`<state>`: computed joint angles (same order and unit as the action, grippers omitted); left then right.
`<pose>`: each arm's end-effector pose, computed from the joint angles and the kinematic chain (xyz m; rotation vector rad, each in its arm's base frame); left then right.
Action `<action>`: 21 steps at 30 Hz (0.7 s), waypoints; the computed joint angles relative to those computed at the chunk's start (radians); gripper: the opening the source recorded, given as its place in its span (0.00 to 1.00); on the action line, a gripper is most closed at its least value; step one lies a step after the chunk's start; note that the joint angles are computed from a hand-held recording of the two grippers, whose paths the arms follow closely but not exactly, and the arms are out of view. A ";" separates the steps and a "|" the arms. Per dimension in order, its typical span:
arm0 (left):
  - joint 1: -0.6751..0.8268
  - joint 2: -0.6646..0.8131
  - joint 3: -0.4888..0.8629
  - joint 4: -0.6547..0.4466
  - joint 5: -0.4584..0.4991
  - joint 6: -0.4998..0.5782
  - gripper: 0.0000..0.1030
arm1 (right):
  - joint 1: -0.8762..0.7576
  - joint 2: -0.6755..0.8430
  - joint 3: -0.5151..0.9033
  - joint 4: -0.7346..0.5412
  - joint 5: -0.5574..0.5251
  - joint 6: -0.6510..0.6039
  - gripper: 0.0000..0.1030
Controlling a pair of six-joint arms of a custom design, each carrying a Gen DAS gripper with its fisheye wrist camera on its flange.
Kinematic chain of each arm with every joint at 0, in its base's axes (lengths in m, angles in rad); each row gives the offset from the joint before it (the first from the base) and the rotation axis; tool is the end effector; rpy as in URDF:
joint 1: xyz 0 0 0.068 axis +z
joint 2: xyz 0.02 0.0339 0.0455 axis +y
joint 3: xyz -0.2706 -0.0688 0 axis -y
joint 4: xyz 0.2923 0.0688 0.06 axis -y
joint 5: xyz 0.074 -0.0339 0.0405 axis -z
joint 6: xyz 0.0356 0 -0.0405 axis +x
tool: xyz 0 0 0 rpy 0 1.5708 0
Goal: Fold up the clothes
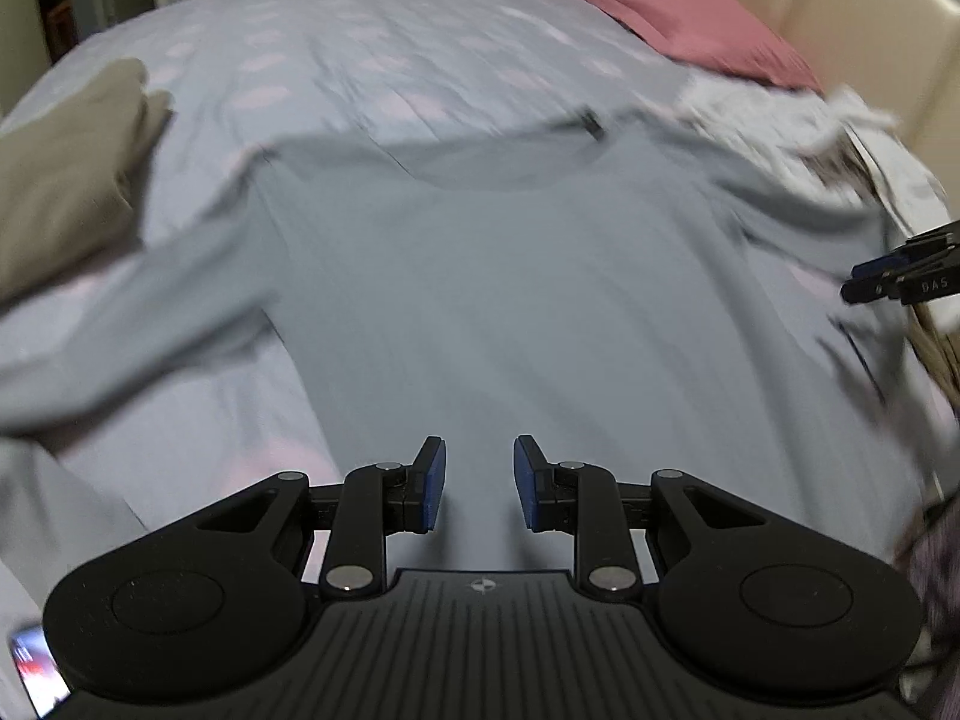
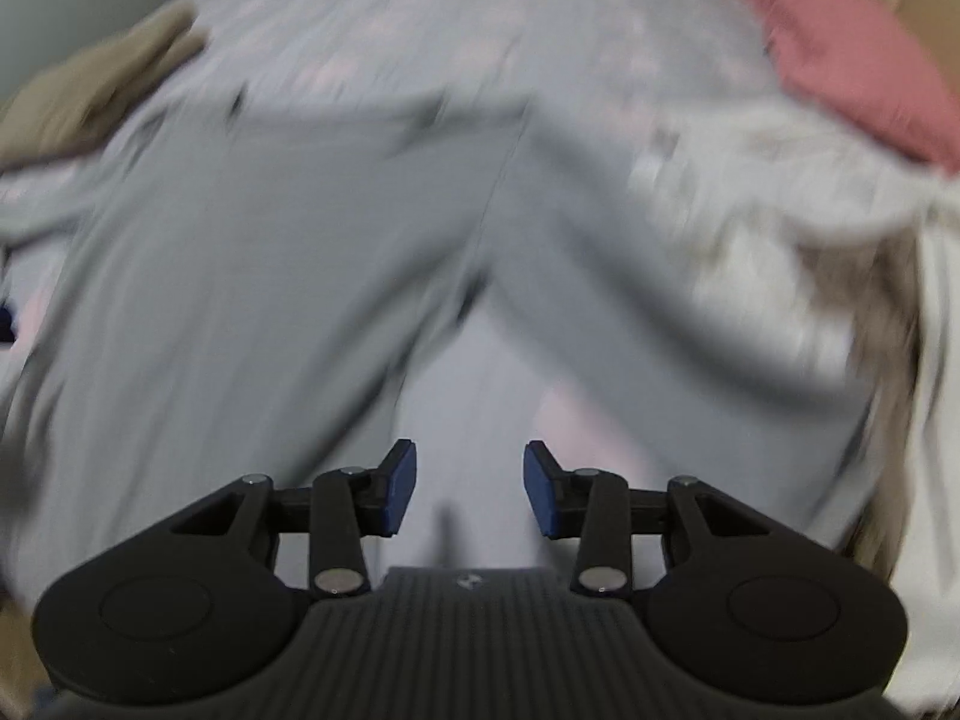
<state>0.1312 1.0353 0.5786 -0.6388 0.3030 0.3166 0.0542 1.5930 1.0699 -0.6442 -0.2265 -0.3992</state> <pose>0.2196 0.0183 0.1752 0.3368 2.5830 -0.2475 0.3509 0.0270 0.1900 -0.6679 2.6160 0.2077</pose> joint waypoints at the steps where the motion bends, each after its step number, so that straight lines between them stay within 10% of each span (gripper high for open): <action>1: 0.000 -0.039 -0.030 -0.016 0.004 0.006 0.22 | -0.013 -0.025 -0.037 -0.026 -0.017 -0.019 0.41; 12: -0.055 -0.315 -0.191 -0.245 -0.079 0.032 0.26 | -0.163 -0.173 -0.296 -0.141 -0.043 -0.130 0.38; 15: -0.059 -0.322 -0.195 -0.251 -0.103 0.028 0.26 | -0.160 -0.200 -0.313 -0.160 -0.047 -0.131 0.03; 21: 0.016 -0.324 -0.192 -0.277 -0.104 0.053 0.30 | -0.185 -0.307 -0.302 -0.270 -0.054 -0.096 0.02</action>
<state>0.1472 0.7117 0.3870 -0.9161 0.1993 0.3694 -0.1309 1.2855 0.7682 -0.9144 -0.2801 -0.4951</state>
